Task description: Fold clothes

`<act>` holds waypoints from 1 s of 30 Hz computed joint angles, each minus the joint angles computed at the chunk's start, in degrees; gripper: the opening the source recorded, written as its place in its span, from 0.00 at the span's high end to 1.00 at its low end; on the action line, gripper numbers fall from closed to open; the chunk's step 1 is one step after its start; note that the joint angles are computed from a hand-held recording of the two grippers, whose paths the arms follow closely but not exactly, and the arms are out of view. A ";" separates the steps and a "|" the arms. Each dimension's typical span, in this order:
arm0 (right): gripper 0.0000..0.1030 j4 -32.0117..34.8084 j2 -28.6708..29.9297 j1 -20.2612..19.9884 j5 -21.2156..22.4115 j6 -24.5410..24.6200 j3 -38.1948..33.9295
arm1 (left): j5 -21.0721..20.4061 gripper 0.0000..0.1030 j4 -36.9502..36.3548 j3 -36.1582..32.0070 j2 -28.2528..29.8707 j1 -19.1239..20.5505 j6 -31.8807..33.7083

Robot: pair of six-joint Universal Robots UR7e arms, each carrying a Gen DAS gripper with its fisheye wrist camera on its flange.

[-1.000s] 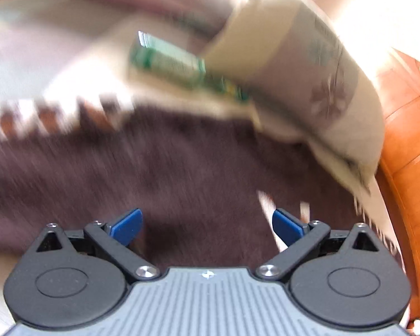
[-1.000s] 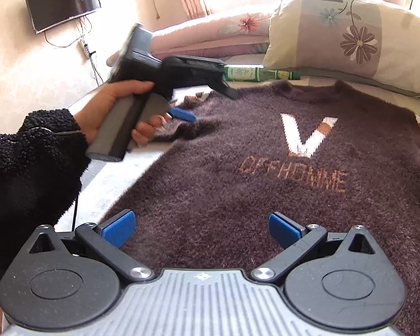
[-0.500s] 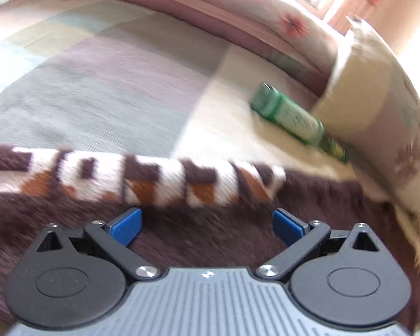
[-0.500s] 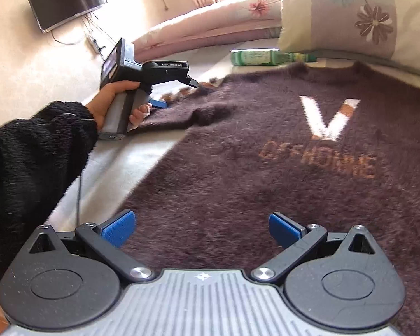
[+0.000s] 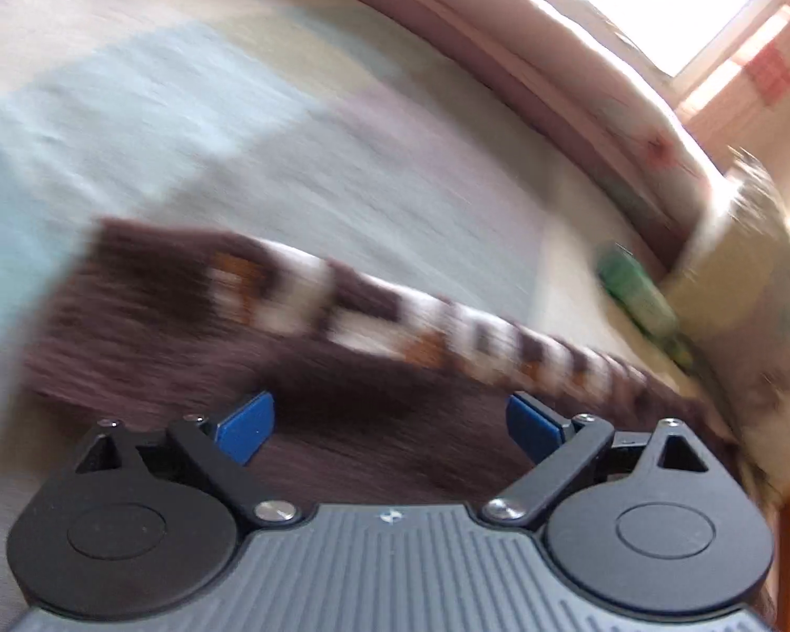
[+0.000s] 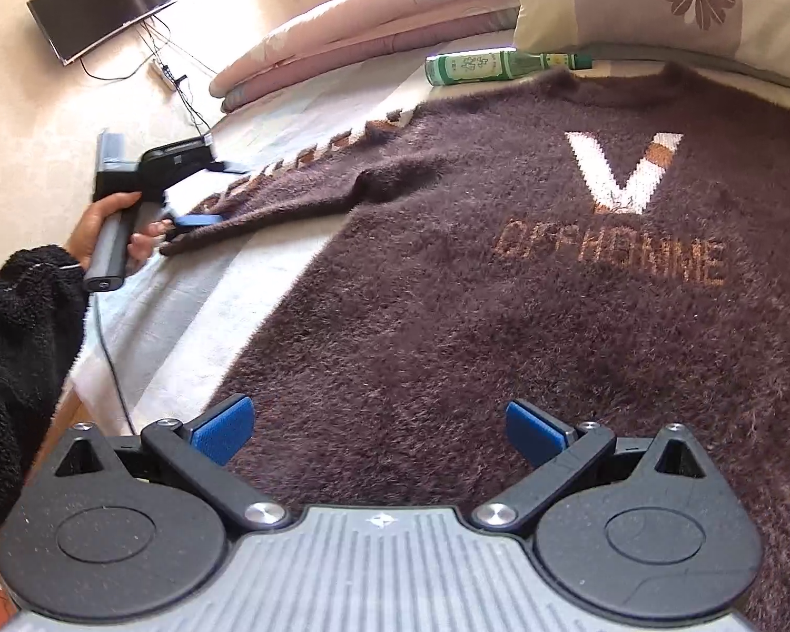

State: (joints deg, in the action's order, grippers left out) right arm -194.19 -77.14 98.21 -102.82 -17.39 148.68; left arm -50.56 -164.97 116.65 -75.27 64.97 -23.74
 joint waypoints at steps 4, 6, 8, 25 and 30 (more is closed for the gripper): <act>0.00 0.18 0.28 -0.01 -0.20 0.29 -0.15 | 7.80 0.08 2.08 -0.69 -0.36 -1.88 -4.64; 0.00 0.38 0.17 -0.20 0.19 0.35 -0.13 | 5.23 0.08 -0.28 -1.07 0.28 -2.23 -0.80; 0.00 0.45 0.38 -0.24 0.04 0.11 -0.24 | 2.05 0.07 -2.12 -1.79 1.29 -2.07 2.29; 0.00 -1.85 2.89 -0.10 -1.19 -0.27 -0.88 | 13.96 0.06 12.34 -7.87 5.77 -2.54 0.68; 0.00 -2.68 2.80 0.23 -0.74 -0.53 -0.44 | 13.44 0.05 16.90 -7.87 8.95 -6.64 5.70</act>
